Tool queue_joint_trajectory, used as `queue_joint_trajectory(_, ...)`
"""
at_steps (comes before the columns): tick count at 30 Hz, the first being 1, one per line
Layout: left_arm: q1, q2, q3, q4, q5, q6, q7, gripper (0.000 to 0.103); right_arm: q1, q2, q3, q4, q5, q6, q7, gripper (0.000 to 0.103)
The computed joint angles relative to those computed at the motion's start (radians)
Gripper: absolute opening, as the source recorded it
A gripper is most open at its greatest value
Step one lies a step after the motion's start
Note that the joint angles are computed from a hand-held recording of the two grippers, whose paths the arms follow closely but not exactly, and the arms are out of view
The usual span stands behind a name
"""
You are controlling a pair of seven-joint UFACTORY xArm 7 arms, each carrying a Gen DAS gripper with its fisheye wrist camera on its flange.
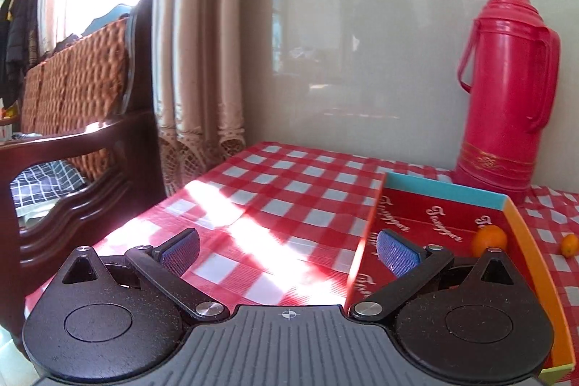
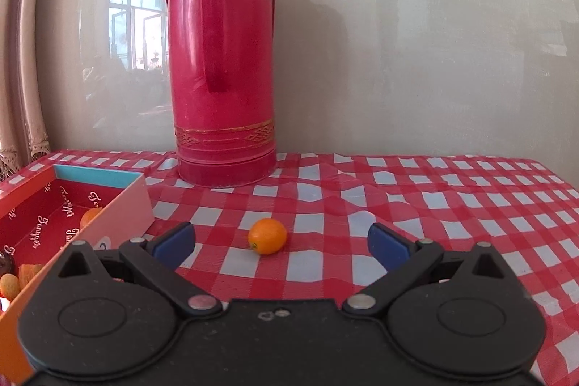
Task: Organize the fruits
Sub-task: 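Move the right gripper toward the small mandarin on the cloth, then grasp the small mandarin with the right gripper and drop it in the box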
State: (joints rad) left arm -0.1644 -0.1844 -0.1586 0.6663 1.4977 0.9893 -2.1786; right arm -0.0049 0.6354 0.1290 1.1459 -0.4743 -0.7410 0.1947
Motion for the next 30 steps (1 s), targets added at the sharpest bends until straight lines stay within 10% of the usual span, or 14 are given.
queue_joint_trajectory(20, 0.107, -0.084, 0.032, -0.116, -0.106, -0.044, 0.019, 0.103, 0.020, 0.100, 0.096, 0.236, 0.092, 0.369, -0.065, 0.053)
queue_joint_trajectory(23, 0.110, -0.077, 0.029, -0.111, -0.105, -0.051, 0.025, 0.103, 0.001, 0.116, 0.128, 0.260, 0.110, 0.420, -0.089, 0.028)
queue_joint_trajectory(30, 0.104, -0.087, 0.018, -0.112, -0.110, -0.055, 0.027, 0.103, -0.065, 0.088, 0.193, 0.193, 0.109, 0.366, -0.111, 0.025)
